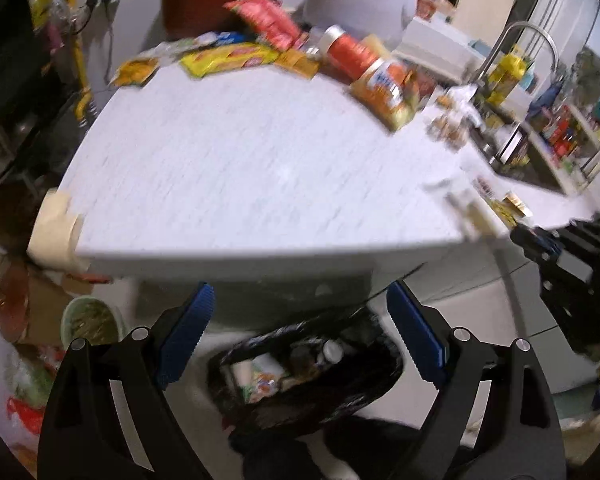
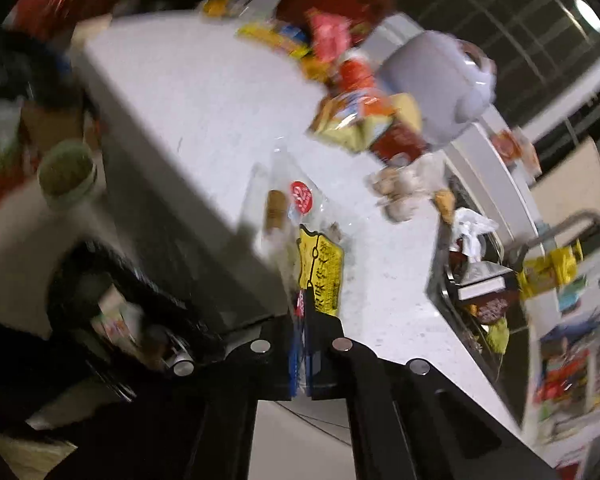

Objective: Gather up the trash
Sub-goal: 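Raise both open tools back over the counter, then grasp the red-and-white cup with the left tool while the right grasps a thin stick, then lower the red cup and thin stick into the black bag and release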

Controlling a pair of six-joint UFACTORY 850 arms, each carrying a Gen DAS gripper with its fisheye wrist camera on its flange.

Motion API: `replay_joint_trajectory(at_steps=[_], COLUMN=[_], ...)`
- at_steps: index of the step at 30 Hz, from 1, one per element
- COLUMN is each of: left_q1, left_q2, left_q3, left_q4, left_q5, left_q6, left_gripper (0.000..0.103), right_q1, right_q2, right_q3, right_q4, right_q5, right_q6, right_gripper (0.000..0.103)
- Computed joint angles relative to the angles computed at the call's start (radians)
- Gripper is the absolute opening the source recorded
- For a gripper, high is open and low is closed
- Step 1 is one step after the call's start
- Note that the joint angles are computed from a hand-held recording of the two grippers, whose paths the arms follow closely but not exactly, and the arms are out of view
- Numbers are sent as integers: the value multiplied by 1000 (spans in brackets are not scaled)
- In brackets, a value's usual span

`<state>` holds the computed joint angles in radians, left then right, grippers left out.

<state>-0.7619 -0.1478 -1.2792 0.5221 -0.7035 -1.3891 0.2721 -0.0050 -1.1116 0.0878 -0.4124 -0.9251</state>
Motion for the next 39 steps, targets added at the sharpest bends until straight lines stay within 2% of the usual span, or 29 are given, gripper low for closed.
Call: replay_joint_trajectory(at_steps=[1,4,8,12,15,18,19,20,21,23,25,30,33,35,39], left_q1=[12,65,147,222,287,314,322,332,339,343,340,323,296,268,161], left_q2=[-17,-105,-270,-423,-553,-672,-699,-714,-713,-666,-648,-498,-325,-223,2], left_q3=[-26,-145,-371,-590,-765,-928,-961,-969,-952,-861,-842,-681,-497,-389,-150], left_q4=[19,7,-41,-82,-268,-380,-413,-460,-500,-525,-495,-361,-266,-217,-96], left_q5=[17,61,113,77,49,-40,-55,-49,-30,58,62,166,249,274,224], left_q6=[3,55,123,95,179,230,238,240,247,235,243,225,211,216,155], left_gripper=[86,86,86,86,86,86,84,78,48,46,39,39,39,39,40], right_q1=[-16,-42,-63,-95,-110,-121,-123,-126,-126,-129,-131,-132,-124,-120,-124], right_q2=[4,4,-14,-37,-39,-40,-44,-46,-45,-50,-54,-72,-80,-81,-93], right_q3=[-25,-80,-137,-180,-183,-185,-189,-190,-187,-189,-192,-212,-231,-241,-276], right_q4=[99,249,349,439,474,500,504,514,517,542,568,641,710,755,841], right_q5=[-25,-33,-21,-39,-35,-37,-39,-40,-43,-46,-52,-78,-119,-168,-389], right_q6=[-43,-68,-79,-86,-97,-106,-107,-108,-100,-116,-135,-196,-253,-301,-380], right_gripper=[1,1,1,1,1,1,1,1,1,1,1,1,1,1,1])
